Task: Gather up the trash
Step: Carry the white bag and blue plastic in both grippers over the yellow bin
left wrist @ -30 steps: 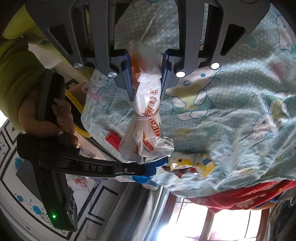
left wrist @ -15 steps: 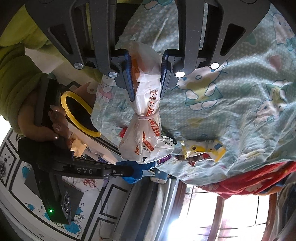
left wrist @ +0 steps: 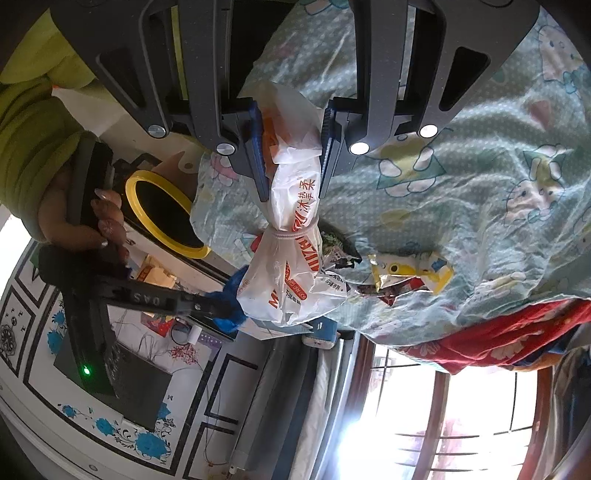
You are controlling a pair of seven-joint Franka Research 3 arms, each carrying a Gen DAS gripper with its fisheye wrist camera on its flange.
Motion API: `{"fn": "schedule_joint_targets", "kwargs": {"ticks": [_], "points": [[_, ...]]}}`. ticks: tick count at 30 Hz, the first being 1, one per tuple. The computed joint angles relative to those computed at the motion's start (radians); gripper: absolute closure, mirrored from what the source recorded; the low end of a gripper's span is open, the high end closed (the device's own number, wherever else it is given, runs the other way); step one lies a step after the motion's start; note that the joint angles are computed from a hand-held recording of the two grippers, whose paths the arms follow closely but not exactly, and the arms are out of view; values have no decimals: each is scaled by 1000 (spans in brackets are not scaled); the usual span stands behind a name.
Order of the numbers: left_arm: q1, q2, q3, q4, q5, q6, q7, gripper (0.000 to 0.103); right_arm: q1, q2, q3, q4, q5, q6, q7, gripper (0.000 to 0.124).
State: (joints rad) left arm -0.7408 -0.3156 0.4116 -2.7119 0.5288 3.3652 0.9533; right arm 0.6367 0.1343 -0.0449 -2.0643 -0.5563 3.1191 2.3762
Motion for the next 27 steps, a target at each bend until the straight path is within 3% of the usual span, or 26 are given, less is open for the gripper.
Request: {"fn": "schedule_joint_targets", "kwargs": {"ticks": [7,14,20,27], "points": [[104,8,-139,22,-37,-3,-17,85,-25,-54,-6,-71,-83,29,87,122],[139,37,-221,69,-58,-19,-18,85,-110,-107,35,-131,-186,61,185,122],[46,79,-162,127,-59,-33,-9,85,-199,-147,88,-174,-259,69,254,122],[-177,134,16,209,-114,-59,75,85,-316,-181,167,-217,-330,71,332,122]]}}
